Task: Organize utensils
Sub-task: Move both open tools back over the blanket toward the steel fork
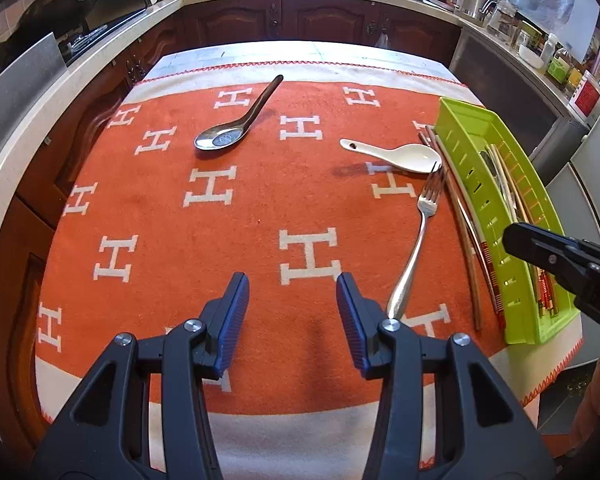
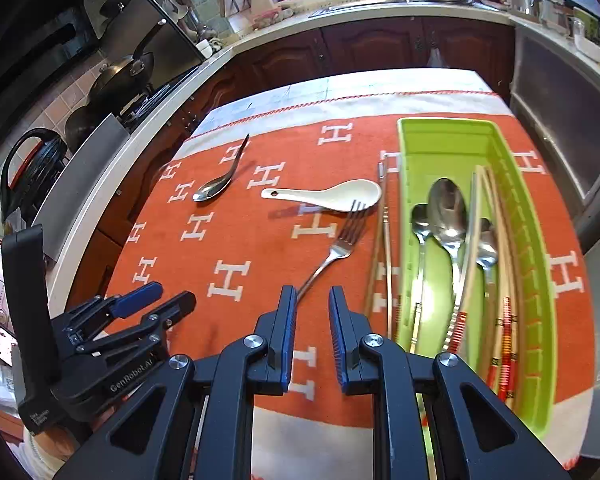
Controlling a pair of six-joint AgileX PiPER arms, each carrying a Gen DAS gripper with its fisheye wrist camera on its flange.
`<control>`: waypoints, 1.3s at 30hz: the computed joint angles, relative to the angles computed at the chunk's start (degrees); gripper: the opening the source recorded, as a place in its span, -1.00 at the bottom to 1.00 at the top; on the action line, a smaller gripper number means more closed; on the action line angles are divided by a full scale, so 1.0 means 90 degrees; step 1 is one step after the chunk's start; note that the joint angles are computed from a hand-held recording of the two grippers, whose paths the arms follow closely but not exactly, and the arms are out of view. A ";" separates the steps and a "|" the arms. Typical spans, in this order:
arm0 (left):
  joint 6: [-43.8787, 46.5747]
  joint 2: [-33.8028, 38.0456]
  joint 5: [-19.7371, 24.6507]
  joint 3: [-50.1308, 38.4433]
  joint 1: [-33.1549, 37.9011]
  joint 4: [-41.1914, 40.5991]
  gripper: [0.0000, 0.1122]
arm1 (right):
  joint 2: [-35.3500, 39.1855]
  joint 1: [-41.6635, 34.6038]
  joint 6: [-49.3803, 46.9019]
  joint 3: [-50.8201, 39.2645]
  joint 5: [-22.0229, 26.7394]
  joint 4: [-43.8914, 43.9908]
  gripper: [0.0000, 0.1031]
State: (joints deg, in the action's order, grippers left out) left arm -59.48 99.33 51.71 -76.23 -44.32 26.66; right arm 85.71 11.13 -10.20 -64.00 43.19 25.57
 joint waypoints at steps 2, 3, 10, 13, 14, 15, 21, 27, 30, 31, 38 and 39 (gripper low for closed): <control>0.0017 0.0014 -0.0060 0.0036 0.0057 -0.0012 -0.25 | 0.0235 0.0043 0.0003 -0.0167 0.0064 0.0067 -0.68; 0.0030 0.0032 -0.0100 0.0058 0.0097 -0.0027 -0.25 | 0.0352 0.0061 0.0017 -0.0244 0.0090 0.0086 -0.68; 0.0180 0.0098 -0.0346 0.0185 0.0352 -0.0200 -0.25 | 0.1359 0.0219 0.0317 -0.0891 0.0251 0.0201 -0.68; 0.0199 0.0072 -0.0449 0.0265 0.0427 -0.0198 -0.25 | 0.1718 0.0387 0.0641 -0.1191 0.0289 0.0000 -0.67; 0.0188 0.0062 -0.0483 0.0299 0.0446 -0.0179 -0.25 | 0.1840 0.0425 0.0774 -0.1298 0.0321 -0.0073 -0.63; 0.0170 0.0047 -0.0516 0.0338 0.0459 -0.0162 -0.25 | 0.1993 0.0471 0.0975 -0.1429 0.0361 -0.0187 -0.61; 0.0211 -0.0077 -0.0752 0.0607 0.0640 -0.0254 -0.25 | 0.2647 0.0698 0.2015 -0.2046 0.0494 -0.0873 -0.60; 0.0230 -0.0250 -0.0954 0.0898 0.0855 -0.0327 -0.25 | 0.3029 0.1042 0.2840 -0.2413 0.0246 -0.1770 -0.60; 0.0173 -0.0360 -0.0981 0.1034 0.0912 -0.0288 -0.25 | 0.3085 0.1358 0.3348 -0.2490 0.0191 -0.2590 -0.63; 0.0139 -0.0406 -0.0990 0.1089 0.0919 -0.0263 -0.25 | 0.3122 0.1474 0.3533 -0.2530 0.0191 -0.2894 -0.67; -0.0030 -0.0650 -0.1005 0.1369 0.0922 -0.0164 -0.25 | 0.2951 0.1593 0.3835 -0.2240 0.0002 -0.3304 -0.87; -0.0075 -0.0682 -0.0986 0.1391 0.0892 -0.0122 -0.25 | 0.2926 0.1549 0.3784 -0.2199 -0.0031 -0.3212 -0.90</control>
